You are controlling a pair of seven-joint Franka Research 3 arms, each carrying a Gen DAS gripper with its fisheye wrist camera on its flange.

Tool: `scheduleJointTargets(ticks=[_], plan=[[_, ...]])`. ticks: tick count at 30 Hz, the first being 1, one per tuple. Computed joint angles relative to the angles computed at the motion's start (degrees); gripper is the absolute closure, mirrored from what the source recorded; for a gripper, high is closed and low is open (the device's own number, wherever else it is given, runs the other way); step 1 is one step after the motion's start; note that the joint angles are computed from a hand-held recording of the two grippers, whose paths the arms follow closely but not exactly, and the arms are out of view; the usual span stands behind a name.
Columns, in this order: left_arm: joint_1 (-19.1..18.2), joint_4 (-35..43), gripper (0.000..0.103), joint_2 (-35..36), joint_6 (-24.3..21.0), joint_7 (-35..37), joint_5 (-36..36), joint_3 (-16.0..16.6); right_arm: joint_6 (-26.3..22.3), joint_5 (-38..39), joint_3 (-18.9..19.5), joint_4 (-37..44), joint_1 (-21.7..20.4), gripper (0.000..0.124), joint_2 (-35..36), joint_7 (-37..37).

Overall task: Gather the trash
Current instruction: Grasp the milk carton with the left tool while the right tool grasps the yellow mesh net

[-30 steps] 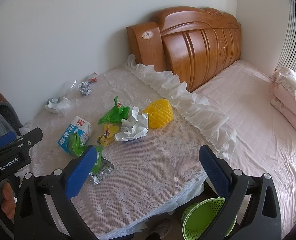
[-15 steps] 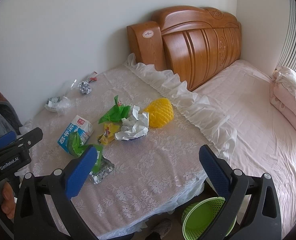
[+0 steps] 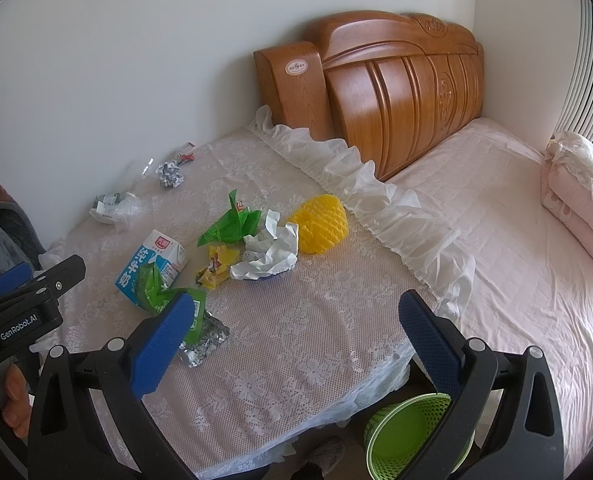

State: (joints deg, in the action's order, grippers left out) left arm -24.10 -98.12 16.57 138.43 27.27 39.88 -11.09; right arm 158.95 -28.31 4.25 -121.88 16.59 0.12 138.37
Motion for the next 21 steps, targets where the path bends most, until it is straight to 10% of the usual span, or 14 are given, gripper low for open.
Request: scheduleJointTargets(ticks=[21], plan=[[3.9, -12.2, 0.008, -1.7, 7.8, 3.7, -12.0, -1.0, 4.4, 12.3, -1.1, -6.9, -0.8, 0.023, 1.5, -9.2]])
